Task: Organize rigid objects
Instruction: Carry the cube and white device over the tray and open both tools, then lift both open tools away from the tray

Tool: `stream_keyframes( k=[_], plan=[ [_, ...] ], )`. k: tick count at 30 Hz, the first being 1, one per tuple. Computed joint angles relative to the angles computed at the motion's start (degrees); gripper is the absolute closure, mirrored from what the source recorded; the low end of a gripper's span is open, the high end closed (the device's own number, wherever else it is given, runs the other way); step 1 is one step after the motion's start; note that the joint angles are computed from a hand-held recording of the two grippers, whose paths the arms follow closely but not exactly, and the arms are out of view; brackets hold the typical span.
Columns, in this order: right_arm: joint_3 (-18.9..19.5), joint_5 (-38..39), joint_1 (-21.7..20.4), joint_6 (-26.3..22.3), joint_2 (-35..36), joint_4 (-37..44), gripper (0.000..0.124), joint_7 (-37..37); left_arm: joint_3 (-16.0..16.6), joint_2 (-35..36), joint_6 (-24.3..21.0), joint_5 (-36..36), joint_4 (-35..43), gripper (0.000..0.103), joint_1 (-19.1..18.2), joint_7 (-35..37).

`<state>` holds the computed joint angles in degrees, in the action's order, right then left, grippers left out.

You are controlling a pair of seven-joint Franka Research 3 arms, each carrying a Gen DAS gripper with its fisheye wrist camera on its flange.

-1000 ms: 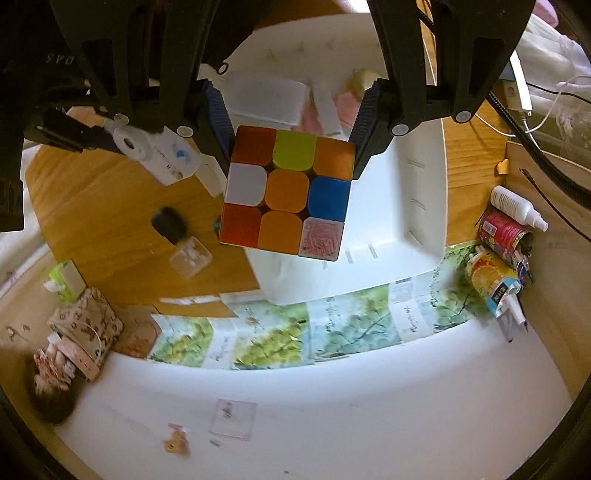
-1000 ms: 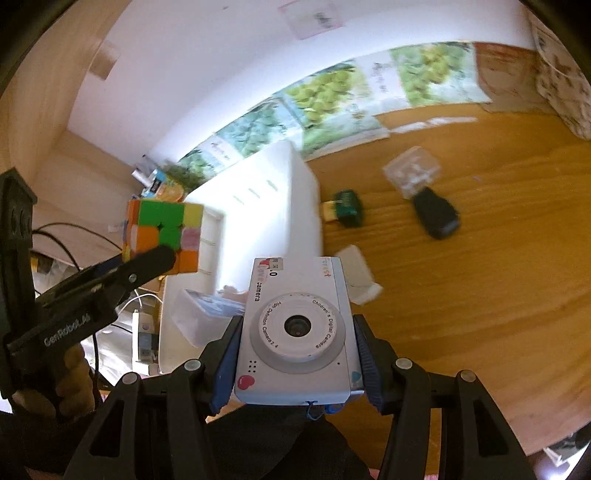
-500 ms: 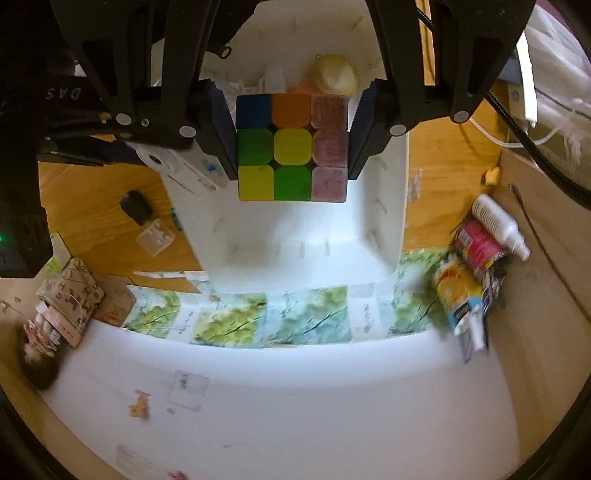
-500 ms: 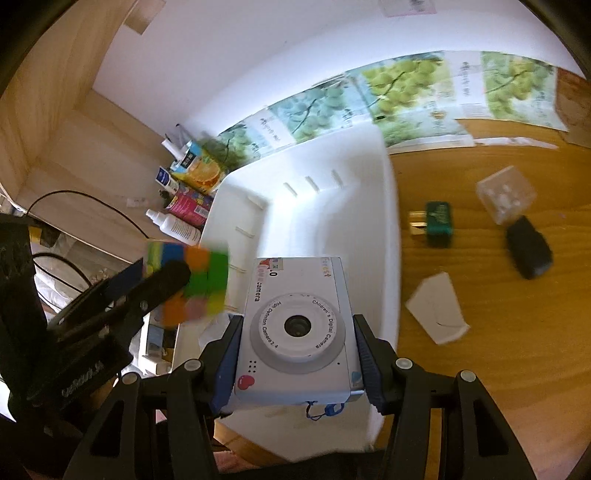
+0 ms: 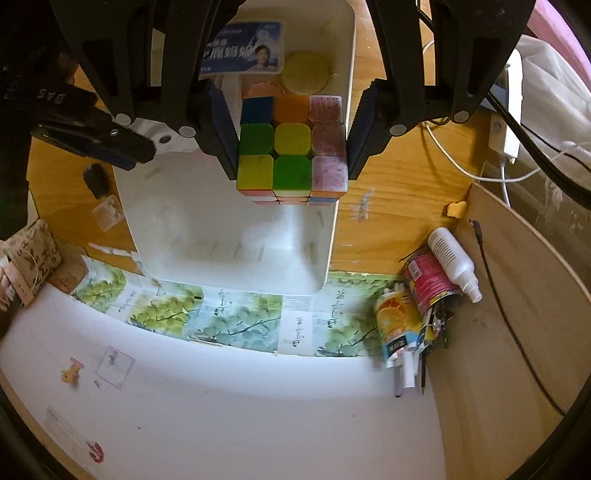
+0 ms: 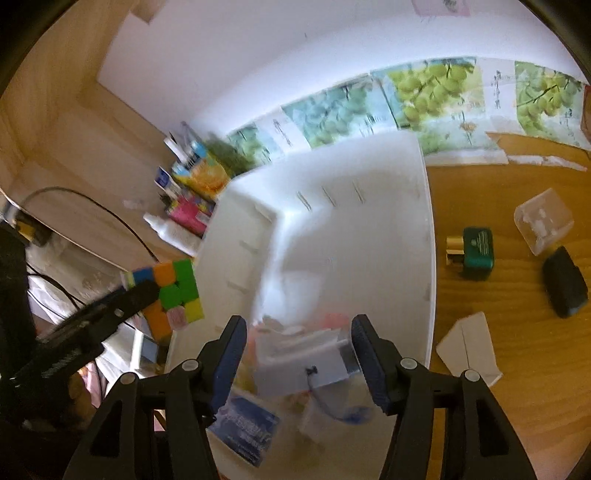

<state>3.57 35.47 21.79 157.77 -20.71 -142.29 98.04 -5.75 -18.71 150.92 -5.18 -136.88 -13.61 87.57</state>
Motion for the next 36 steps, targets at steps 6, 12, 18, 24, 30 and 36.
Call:
stream_keyframes(
  k=[6,12,18,24,30,36],
  plan=[
    [0.1,0.3,0.8,4.5,-1.0,-1.0,0.053,-1.6,0.4,-1.9,0.7,-1.5,-1.8,0.032,-0.9,0.2],
    [0.3,0.4,1.9,7.5,-2.7,-2.3,0.046,-2.0,0.6,-4.9,4.7,-0.6,-4.3,0.024,-1.2,-1.1],
    [1.2,-1.2,2.7,12.3,-6.7,-5.4,0.042,-1.6,1.4,-7.7,5.6,-0.3,-6.6,0.024,-2.5,-2.4],
    [3.3,-5.3,1.8,16.3,-11.0,-8.6,0.042,0.4,1.7,-10.5,7.4,-0.1,-8.8,0.024,-4.4,-3.1],
    [7.7,-11.7,-2.3,20.2,-15.5,-11.7,0.04,3.1,1.7,-12.8,9.0,1.0,-10.4,0.024,-5.8,-4.3],
    [12.2,-17.2,-7.3,23.5,-20.2,-14.9,0.039,5.5,1.3,-14.9,11.0,2.1,-11.8,0.024,-6.9,-6.6]
  ],
)
